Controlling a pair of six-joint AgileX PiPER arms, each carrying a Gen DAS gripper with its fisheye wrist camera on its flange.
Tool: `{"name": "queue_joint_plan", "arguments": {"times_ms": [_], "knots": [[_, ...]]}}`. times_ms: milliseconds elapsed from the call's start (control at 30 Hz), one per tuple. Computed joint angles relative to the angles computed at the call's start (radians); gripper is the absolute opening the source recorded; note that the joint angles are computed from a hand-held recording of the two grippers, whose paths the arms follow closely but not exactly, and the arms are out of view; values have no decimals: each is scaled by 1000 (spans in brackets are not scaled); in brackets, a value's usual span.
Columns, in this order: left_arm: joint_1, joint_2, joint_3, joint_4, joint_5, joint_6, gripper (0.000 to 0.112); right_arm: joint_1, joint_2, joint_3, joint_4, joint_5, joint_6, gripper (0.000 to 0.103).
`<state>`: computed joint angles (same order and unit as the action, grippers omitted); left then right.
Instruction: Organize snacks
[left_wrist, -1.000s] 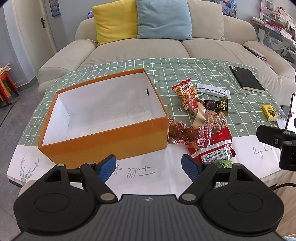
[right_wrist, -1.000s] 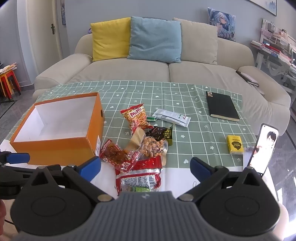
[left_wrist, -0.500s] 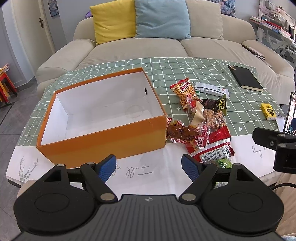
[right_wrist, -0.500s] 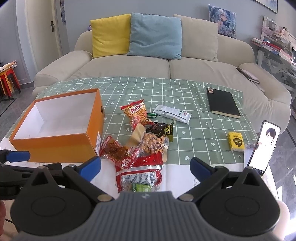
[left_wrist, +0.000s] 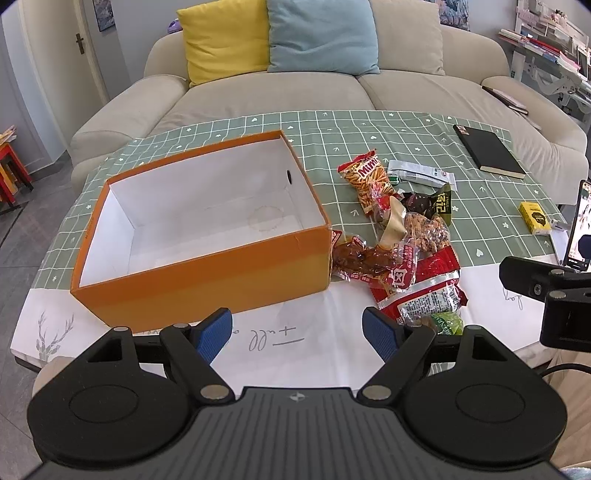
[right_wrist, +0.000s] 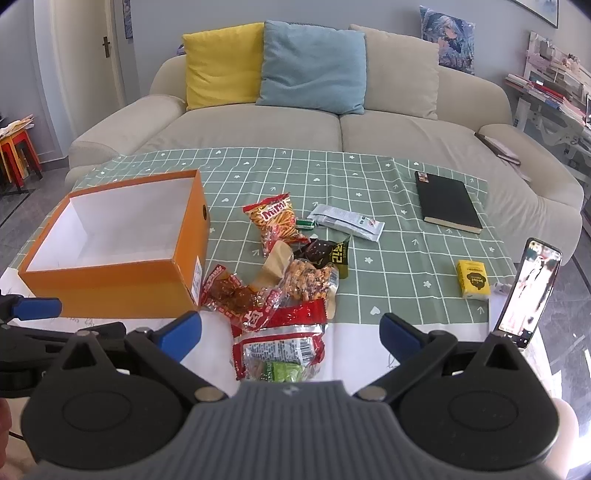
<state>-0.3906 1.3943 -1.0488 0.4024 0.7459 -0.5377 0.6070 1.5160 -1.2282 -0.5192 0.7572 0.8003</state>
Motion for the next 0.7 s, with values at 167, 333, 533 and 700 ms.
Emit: {"name": "queue_joint_plan", "arguments": {"times_ms": [167, 333, 533, 700], "knots": [[2, 0, 1, -6, 1, 6, 94, -5, 3, -4, 9, 2, -12, 99], [10, -1, 1, -17, 1, 21, 94, -7, 4, -5, 20, 6, -18, 99], [9, 0, 3, -17, -2, 19, 94, -11, 11, -11, 32, 8, -28, 99], [6, 1, 5, -15, -1, 14, 94, -11, 12, -12, 32, 9, -28, 99]]}}
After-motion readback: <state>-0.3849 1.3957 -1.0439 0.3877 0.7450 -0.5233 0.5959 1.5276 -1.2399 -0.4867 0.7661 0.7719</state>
